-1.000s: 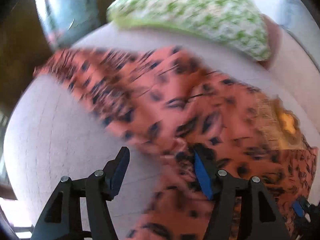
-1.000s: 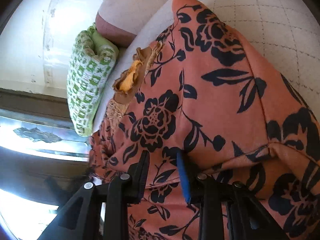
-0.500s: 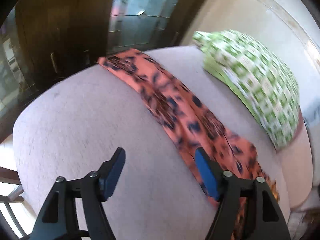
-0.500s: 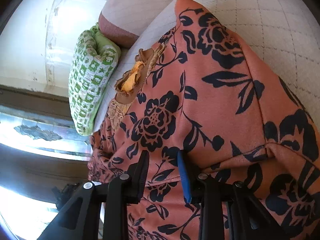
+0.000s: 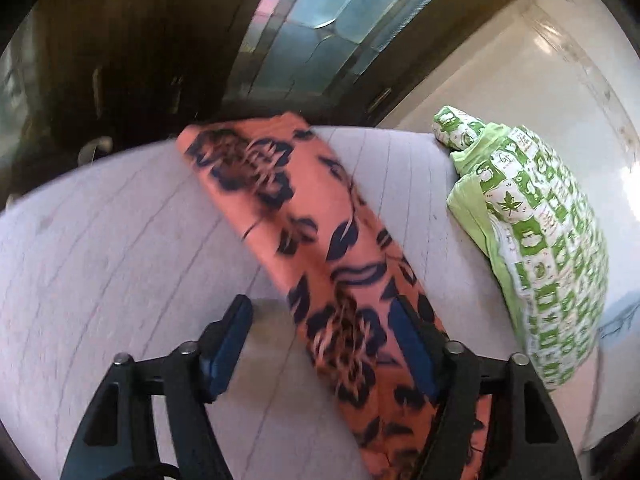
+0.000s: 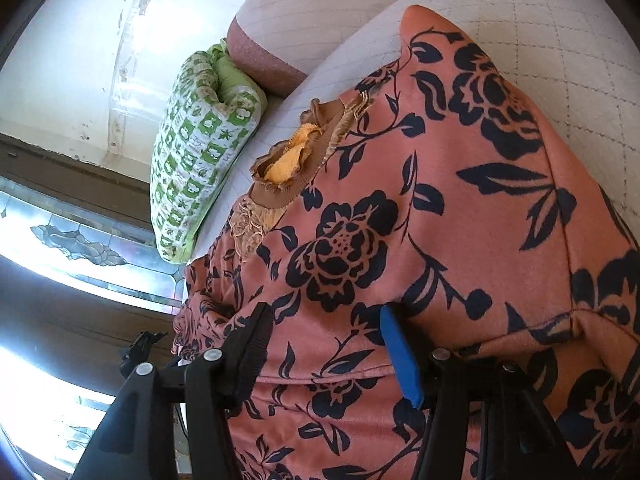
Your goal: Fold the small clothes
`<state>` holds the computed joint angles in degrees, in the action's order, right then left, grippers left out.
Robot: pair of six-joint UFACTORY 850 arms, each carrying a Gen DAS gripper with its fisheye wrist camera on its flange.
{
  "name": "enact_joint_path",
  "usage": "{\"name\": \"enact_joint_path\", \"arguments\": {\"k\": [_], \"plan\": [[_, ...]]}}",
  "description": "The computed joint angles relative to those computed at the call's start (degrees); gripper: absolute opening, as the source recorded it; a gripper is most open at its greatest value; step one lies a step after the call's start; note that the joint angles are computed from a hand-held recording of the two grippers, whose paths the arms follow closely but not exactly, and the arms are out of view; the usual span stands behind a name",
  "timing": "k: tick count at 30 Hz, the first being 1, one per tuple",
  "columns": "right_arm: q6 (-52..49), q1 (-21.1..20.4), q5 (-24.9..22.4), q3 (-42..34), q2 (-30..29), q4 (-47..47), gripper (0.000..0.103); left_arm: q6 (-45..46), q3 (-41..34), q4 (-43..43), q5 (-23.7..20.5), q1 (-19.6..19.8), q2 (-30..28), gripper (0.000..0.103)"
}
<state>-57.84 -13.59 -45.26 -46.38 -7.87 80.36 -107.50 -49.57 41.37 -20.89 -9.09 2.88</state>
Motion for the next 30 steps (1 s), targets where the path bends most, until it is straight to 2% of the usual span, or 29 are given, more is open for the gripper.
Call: {"name": "enact_joint_path", "arguments": {"k": [2, 3, 4, 5, 7, 9, 12, 14, 17, 21, 25, 28, 30], "plan": [[-0.1, 0.1, 0.1, -0.1, -0.1, 0.2, 0.060, 1.4, -1.7, 1.4, -1.4, 0.1, -2.2, 0.036], [-0.3, 0.2, 0.3, -0.1, -0.1, 0.3, 0.060, 0.8, -2.3, 3.0, -2.4, -0.1, -3.2, 0.029], [-0.6, 0.4, 0.6, -0.1, 0.0, 0.4, 0.060, 0.4, -2.5, 3.9, -2.8, -0.1, -3.5, 0.015], [-1.0, 0.7, 1.2, -0.1, 0.1, 0.3, 0.060, -0.5, -2.6, 5.2, -3.1, -0.3, -3.8, 0.008], [-1.8, 1.2, 2.3, 0.0, 0.4, 0.6, 0.059, -2.8, -2.6, 8.6, -4.1, -1.1, -3.6, 0.006], [-2.3, 1.6, 3.7, 0.0, 0.7, 0.7, 0.053, -5.2, -3.1, 14.5, -7.3, -3.5, -3.1, 0.006], [-1.8, 1.0, 3.4, -0.2, 0.4, 1.6, 0.047, -2.4, -5.5, 18.3, -12.0, -7.7, -2.3, 0.005], [-2.2, 0.4, 3.4, 0.0, 1.0, 2.4, 0.047, -1.0, -7.2, 20.3, -12.9, -10.3, -1.7, 0.005], [-4.0, 0.0, 4.9, 0.4, 2.8, 3.9, 0.047, 2.7, -12.2, 22.6, -12.9, -16.1, -1.8, 0.005], [-5.9, -1.5, 5.3, 1.0, 5.0, 6.3, 0.047, 9.6, -21.1, 22.0, -12.3, -23.6, -5.4, 0.005], [-6.1, -4.2, 3.4, 1.5, 6.5, 8.2, 0.047, 22.6, -33.4, 15.2, -12.3, -31.3, -13.8, 0.006], [-6.8, -6.6, 2.5, 1.7, 7.5, 10.1, 0.047, 38.9, -43.5, 0.3, -10.4, -34.8, -21.7, 0.006], [-6.5, -8.2, 2.0, 1.7, 7.8, 10.6, 0.047, 50.9, -49.5, -11.7, -9.4, -37.2, -27.5, 0.021]]}}
